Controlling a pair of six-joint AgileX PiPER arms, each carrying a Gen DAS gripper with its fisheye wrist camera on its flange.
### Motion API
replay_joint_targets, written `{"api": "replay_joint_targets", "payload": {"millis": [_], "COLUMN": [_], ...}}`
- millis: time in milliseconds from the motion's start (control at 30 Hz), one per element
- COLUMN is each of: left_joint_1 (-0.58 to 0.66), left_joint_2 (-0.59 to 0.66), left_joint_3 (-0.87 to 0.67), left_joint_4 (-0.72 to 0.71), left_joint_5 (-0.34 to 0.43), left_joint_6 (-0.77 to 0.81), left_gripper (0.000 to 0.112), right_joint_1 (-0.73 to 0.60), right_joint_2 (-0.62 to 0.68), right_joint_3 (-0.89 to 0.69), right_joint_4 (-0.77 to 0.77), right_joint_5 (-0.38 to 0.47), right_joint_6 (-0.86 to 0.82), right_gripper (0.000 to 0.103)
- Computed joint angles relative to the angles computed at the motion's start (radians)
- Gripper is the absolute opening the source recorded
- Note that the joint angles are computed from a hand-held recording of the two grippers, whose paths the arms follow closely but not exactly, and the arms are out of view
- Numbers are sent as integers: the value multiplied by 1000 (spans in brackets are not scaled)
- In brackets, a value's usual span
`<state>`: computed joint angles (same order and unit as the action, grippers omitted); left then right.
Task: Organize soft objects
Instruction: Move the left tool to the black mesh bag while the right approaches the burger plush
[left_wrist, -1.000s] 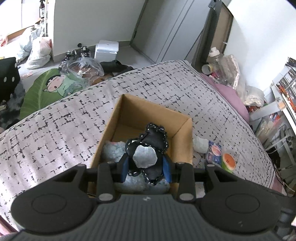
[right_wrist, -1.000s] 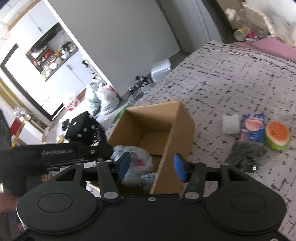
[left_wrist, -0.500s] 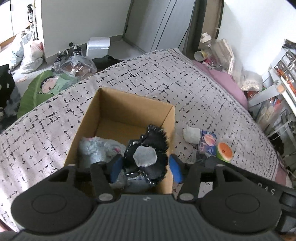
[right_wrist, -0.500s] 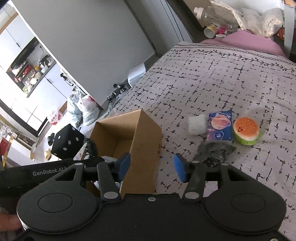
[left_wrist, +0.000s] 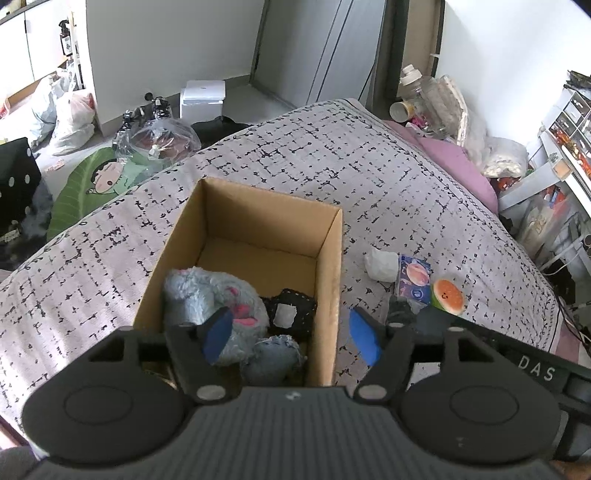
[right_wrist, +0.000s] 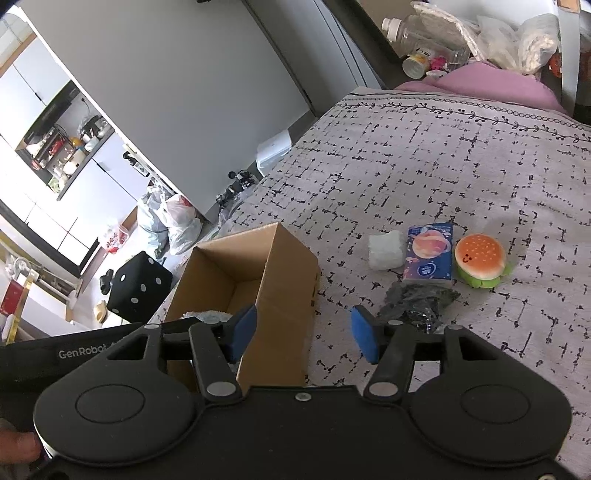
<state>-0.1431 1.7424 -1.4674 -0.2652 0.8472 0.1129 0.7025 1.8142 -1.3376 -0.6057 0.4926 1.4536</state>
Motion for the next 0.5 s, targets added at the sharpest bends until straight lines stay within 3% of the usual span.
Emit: {"api": "replay_joint_targets", "payload": {"millis": [267, 500], "left_joint_1": [-35, -74], "left_joint_2": [-38, -69], "left_joint_3": [19, 28], "left_joint_4": [68, 128], "left_joint_5": [7, 15], "left_joint_6": [-65, -147], "left_gripper": [82, 93], "right_joint_1": [10, -14], "right_joint_2": [-54, -108], "right_joint_3": [53, 119], "right_joint_4": [-82, -68], "right_joint_5": [10, -23], "right_joint_6": [43, 13], "right_gripper": [85, 99]}}
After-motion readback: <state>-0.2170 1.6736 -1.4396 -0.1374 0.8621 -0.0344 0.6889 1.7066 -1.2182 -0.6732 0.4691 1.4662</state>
